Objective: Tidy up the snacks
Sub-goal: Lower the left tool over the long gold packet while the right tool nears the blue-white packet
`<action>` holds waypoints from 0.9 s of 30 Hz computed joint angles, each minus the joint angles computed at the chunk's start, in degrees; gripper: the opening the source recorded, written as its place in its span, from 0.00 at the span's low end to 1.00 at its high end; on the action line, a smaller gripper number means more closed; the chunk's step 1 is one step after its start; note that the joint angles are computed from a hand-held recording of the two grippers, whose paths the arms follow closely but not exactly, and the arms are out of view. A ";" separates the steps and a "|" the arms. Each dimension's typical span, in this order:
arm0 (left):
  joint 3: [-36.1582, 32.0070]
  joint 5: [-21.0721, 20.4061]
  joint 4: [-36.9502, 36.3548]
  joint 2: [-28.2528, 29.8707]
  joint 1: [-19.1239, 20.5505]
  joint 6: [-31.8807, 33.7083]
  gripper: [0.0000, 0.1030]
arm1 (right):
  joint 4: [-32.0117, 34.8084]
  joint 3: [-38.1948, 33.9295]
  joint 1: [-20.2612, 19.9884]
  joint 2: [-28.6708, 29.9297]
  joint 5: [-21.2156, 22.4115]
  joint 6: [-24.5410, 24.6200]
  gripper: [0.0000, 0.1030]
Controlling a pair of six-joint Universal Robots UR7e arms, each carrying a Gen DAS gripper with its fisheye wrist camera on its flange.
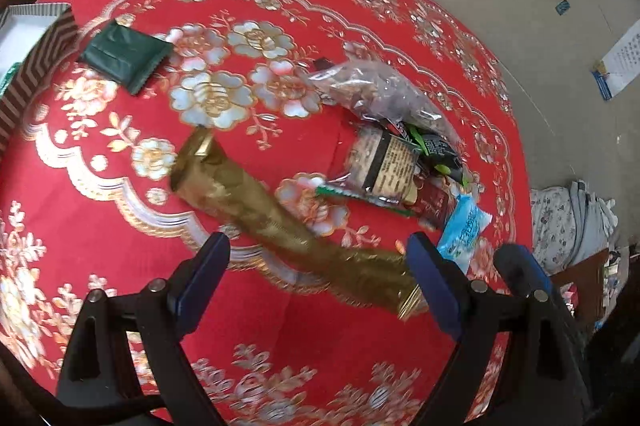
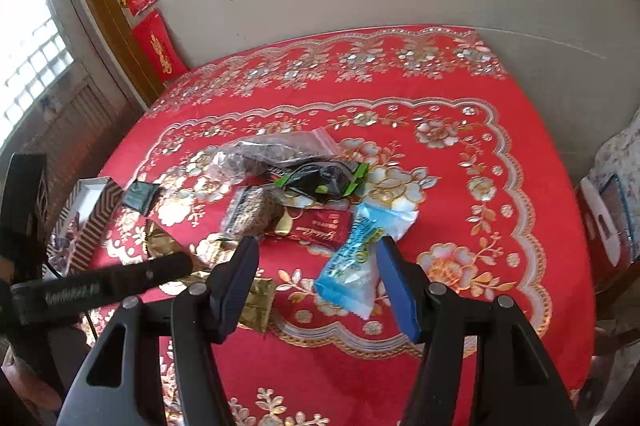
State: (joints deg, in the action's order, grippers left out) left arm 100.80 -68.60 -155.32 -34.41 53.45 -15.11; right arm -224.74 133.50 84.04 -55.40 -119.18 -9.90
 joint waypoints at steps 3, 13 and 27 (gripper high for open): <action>-1.61 1.76 2.10 1.93 -0.13 -1.43 0.87 | -0.34 1.11 -1.21 -1.22 2.05 1.12 0.59; -4.21 2.60 12.06 0.73 0.77 8.40 0.77 | -2.14 3.28 -2.94 -3.09 6.38 1.49 0.59; -0.41 0.90 16.19 -4.26 1.24 11.22 0.75 | 0.76 1.23 -4.05 -2.49 4.66 4.66 0.59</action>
